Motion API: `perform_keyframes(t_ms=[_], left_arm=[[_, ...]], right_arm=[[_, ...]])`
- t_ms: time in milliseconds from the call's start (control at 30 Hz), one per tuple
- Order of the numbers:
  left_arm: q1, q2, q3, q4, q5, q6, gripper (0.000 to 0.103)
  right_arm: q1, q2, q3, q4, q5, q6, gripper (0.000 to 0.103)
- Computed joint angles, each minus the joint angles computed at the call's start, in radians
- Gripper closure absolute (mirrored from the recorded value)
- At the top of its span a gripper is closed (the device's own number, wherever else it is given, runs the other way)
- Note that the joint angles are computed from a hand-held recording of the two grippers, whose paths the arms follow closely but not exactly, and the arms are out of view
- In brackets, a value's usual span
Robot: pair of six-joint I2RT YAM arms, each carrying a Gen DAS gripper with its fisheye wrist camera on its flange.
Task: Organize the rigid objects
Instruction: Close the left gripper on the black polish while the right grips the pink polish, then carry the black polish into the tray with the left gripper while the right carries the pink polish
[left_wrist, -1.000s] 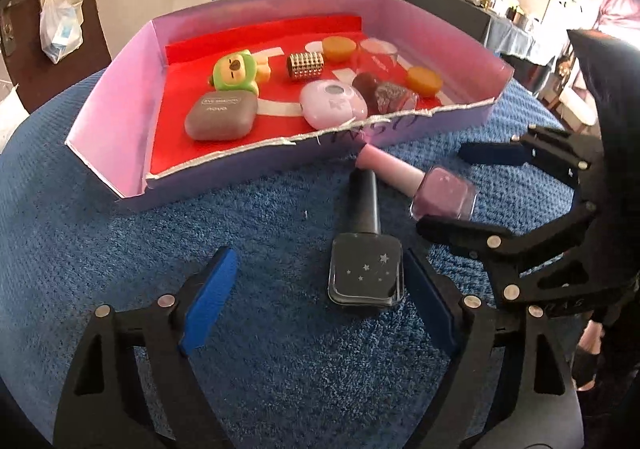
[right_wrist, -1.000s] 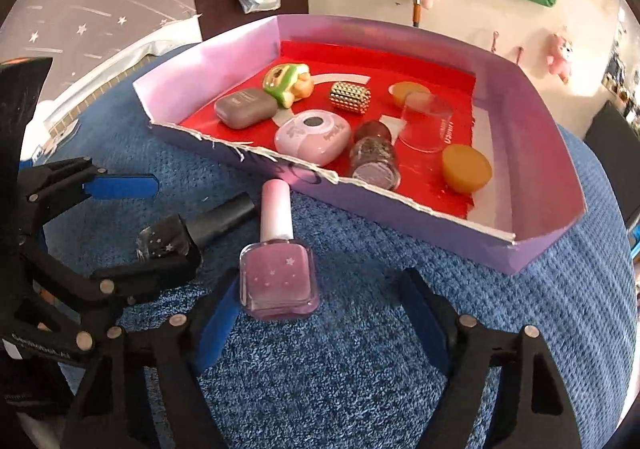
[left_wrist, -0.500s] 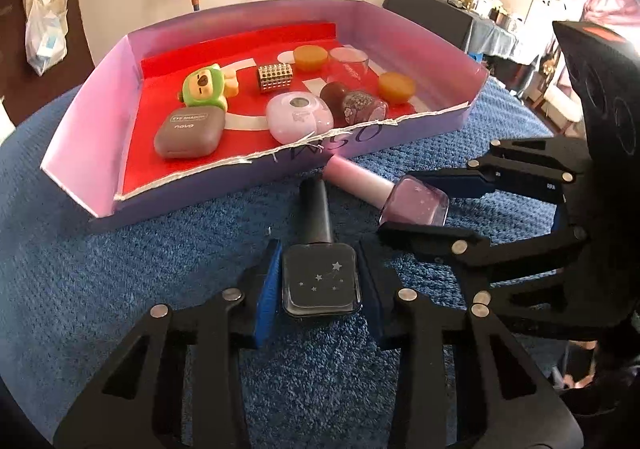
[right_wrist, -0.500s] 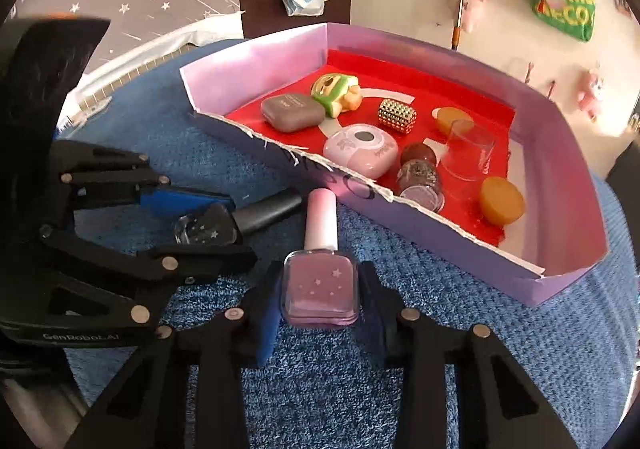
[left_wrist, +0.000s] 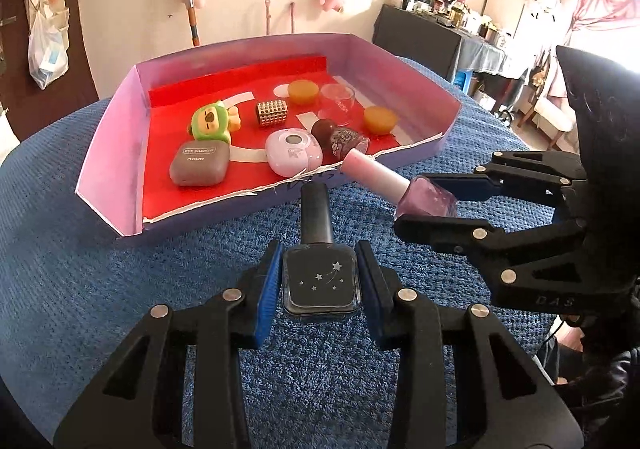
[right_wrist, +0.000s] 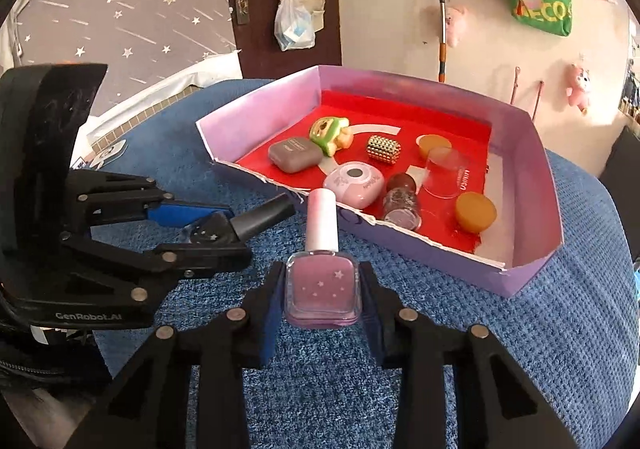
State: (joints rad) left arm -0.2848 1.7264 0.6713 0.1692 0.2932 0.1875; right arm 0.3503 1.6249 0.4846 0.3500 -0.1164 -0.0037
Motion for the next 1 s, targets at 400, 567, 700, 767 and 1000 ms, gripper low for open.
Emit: perform_keyframes(t_ms=[400,567,700,767,1000], left_arm=[[0.033,-0.064,0.152,-0.144,0.061,-0.002,0.069],[0.031,0.127,0.471,-0.308,0.052,0.031,0.069],[0.017,0.323,0.759,-0.464,0.024,0.053,0.069],[0.008,0.417,0.897,-0.536,0.001,0.060,0.069],[-0.010,0.700,1.316,-0.772,-0.039,0.076,0.069]], right_arm=[[-0.080,-0.131,0.057,-0.110,-0.003,-0.006,0.065],[-0.142,-0.028,0.280,-0.245,0.049,-0.049,0.065],[-0.182,0.136,0.525,-0.408,0.073,-0.084,0.065],[-0.204,0.230,0.669,-0.518,0.077,-0.093,0.065],[-0.245,0.535,1.119,-0.862,0.071,-0.099,0.065]])
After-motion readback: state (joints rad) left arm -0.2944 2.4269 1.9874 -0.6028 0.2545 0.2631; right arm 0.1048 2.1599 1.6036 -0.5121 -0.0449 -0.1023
